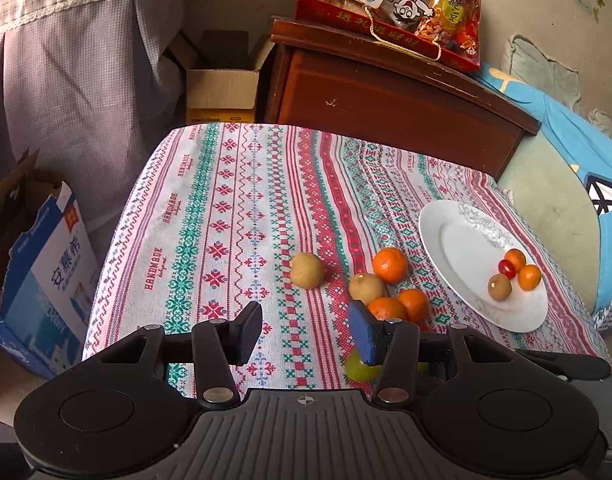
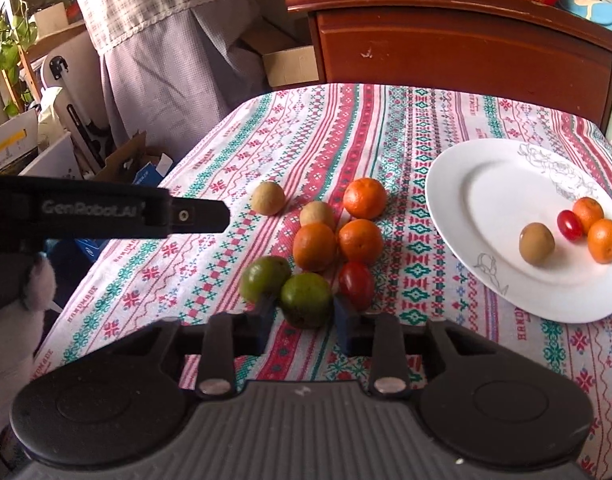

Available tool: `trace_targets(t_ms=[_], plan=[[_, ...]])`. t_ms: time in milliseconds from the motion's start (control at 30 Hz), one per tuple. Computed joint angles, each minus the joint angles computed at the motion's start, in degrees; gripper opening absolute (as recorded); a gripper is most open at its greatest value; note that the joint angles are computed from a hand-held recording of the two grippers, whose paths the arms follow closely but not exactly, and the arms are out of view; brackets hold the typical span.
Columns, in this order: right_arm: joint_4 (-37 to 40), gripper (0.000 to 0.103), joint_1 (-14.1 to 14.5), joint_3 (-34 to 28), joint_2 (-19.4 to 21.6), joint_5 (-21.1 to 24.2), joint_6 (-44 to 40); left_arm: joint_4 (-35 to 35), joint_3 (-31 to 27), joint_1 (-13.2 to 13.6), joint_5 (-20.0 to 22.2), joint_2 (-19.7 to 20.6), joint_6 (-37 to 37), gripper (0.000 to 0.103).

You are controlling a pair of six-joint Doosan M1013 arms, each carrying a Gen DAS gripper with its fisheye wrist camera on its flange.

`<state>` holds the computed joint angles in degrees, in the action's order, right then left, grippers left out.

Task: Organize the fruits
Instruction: 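Grasp a green lime with the right tool while the left tool grasps another lime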

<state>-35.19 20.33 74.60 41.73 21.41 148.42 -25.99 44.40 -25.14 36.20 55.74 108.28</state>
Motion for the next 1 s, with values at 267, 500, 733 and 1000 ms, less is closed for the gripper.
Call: trace_targets(t_ms=[267, 500, 733, 1000], plan=[[0.81, 0.028, -0.12, 2.25, -1.69, -1.44, -0.67, -3.42, 1.1, 0.02, 0.9, -0.33, 5.27, 0.047], [-1.66, 0.028, -0.42, 4.67, -3.52, -0.19, 3.67, -6.99, 2.57, -0.32, 1.72, -0.83, 12.92, 0.046], [-4.88, 0.028, -0.86, 5.9, -4.13, 1.68, 9.35, -8.95, 3.23, -0.84, 2.82, -0.94, 18.37, 0.046], [-5.86, 0.029, -1.13, 6.58, -4.19, 0.99, 12.46, -4.58, 5.65, -2.35, -1.11, -1.43, 22.89, 0.044]])
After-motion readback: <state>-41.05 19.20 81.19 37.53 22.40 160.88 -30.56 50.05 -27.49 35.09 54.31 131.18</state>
